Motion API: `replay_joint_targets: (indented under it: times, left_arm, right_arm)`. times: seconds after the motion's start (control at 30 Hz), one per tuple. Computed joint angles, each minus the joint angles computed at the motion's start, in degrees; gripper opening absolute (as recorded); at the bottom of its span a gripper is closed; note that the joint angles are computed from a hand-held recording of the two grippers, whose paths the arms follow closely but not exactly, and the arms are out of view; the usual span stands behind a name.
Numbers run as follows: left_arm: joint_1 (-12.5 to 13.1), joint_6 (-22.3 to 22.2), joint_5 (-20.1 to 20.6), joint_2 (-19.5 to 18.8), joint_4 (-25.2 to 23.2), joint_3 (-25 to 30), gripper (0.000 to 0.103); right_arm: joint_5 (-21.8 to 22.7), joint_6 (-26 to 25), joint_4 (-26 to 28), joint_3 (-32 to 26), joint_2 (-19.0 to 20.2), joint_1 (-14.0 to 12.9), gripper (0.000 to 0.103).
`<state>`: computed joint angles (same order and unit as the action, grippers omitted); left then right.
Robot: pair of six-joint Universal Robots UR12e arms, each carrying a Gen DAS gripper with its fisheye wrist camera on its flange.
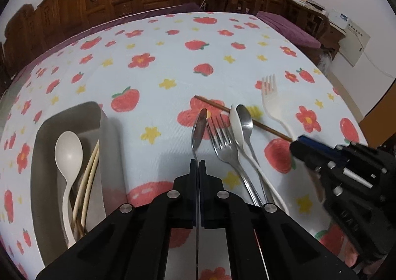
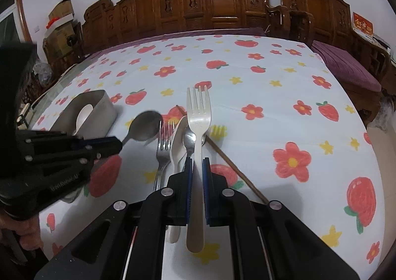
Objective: Organize utensils
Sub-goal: 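Grasp a metal spoon with the left tool while the right holds the metal fork, then carry the metal spoon into the grey tray and open the left tool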
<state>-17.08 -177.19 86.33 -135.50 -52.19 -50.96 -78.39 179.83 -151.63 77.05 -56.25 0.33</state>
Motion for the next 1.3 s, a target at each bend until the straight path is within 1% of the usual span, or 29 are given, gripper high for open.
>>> replay_joint_targets:
  times: [0.13, 0.2, 0.33, 0.5, 0.67, 0.8, 1.07, 1.3]
  left_arm:
    - [0.3, 0.0, -0.8, 0.4, 0.9, -0.2, 0.001]
    - [0.5, -0.1, -1.4, 0.8, 1.4, -0.6, 0.001]
    - [0.8, 0.4, -2.1, 2.1, 3.4, -2.4, 0.001]
    - [1.3, 0.9, -3.0, 4.1, 6.0, -5.3, 0.001]
    - [2.0, 1.1, -3.9, 6.0, 8.1, -7.9, 0.001]
    - [2.5, 1.3, -4.5, 7.2, 9.7, -9.5, 0.001]
    - [3.4, 1.4, -4.1, 8.8, 12.0, -11.9, 0.001]
    - [4.8, 0.2, -3.2, 9.2, 12.4, -12.9, 0.001]
  right_arm:
    - [-0.4, -0.1, 0.2, 0.1, -0.1, 0.0, 0.01]
    - [0.2, 0.3, 0.0, 0.2, -0.1, -0.2, 0.01]
    - [0.5, 0.0, -0.3, 0.3, -0.2, -0.1, 0.01]
    - [1.6, -0.3, -1.7, 1.0, -0.9, 0.2, 0.01]
    - [3.4, -0.7, -4.6, 2.4, -2.0, 0.5, 0.01]
    - [4.0, -1.3, -5.7, 2.8, -2.6, 0.8, 0.01]
    - [4.9, -2.4, -5.9, 3.0, -3.1, 1.4, 0.01]
    - [5.5, -3.2, -6.4, 3.0, -3.4, 2.1, 0.01]
